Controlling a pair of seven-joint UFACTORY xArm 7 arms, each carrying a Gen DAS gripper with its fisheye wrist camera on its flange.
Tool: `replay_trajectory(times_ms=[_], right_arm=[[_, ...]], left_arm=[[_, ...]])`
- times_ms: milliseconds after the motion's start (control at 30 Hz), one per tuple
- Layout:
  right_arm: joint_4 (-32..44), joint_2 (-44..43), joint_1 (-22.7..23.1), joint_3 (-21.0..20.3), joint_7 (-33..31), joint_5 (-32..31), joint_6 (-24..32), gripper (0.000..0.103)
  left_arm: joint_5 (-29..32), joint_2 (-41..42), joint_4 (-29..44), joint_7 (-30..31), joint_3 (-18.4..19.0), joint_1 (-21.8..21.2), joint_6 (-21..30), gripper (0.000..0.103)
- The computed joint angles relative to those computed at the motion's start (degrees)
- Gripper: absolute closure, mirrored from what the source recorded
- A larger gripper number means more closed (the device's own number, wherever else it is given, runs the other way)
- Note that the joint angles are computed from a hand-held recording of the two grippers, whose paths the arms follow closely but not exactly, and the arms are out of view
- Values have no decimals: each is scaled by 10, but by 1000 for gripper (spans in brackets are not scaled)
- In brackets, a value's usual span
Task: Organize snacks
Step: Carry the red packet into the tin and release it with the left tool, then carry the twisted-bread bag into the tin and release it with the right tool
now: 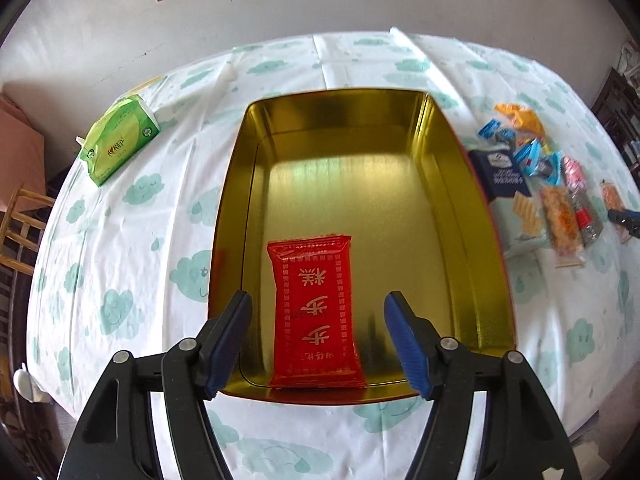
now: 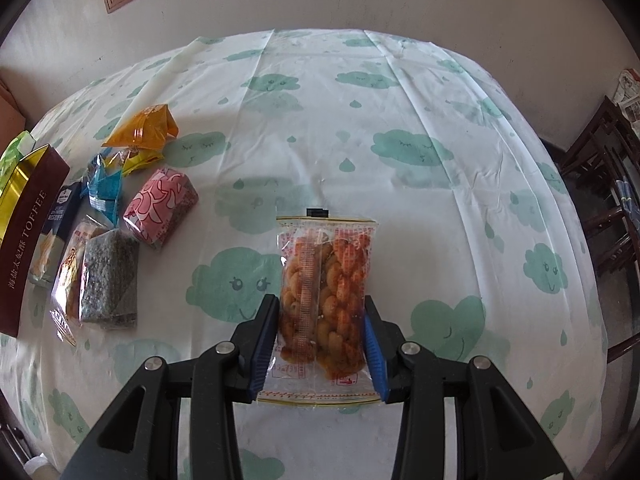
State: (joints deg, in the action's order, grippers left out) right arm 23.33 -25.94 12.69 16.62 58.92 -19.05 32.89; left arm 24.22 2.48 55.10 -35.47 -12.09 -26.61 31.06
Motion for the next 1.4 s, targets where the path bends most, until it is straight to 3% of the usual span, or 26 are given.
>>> replay_trajectory(times_ms=[100, 267, 433, 667, 767, 967, 1233, 1400], right_arm=[[13, 14, 10, -16, -30, 21, 9, 52], [28, 24, 13, -18, -31, 35, 32, 53], [36, 27, 11, -16, -15, 38, 45, 64], [39, 16, -1, 24, 85, -14, 62, 65], [45, -6, 0, 39, 132, -35, 84, 65], [108, -6, 19, 70, 176, -78, 100, 65], [250, 154, 57, 96, 238, -150, -4, 65], [371, 294, 106, 93, 243, -196, -30, 65]], left_arm=[[27, -11, -7, -32, 1, 0, -6, 33], [41, -31, -25, -59, -4, 6, -17, 30], [49, -41, -38, -82, -7, 16, -26, 24], [44, -48, -57, -98, -6, 28, -46, 19], [46, -55, -68, -109, -6, 36, -62, 10], [58, -71, -86, -131, -8, 51, -77, 7], [49, -114, -122, -145, -11, 80, -92, 6], [38, -145, -147, -147, -15, 107, -93, 6]])
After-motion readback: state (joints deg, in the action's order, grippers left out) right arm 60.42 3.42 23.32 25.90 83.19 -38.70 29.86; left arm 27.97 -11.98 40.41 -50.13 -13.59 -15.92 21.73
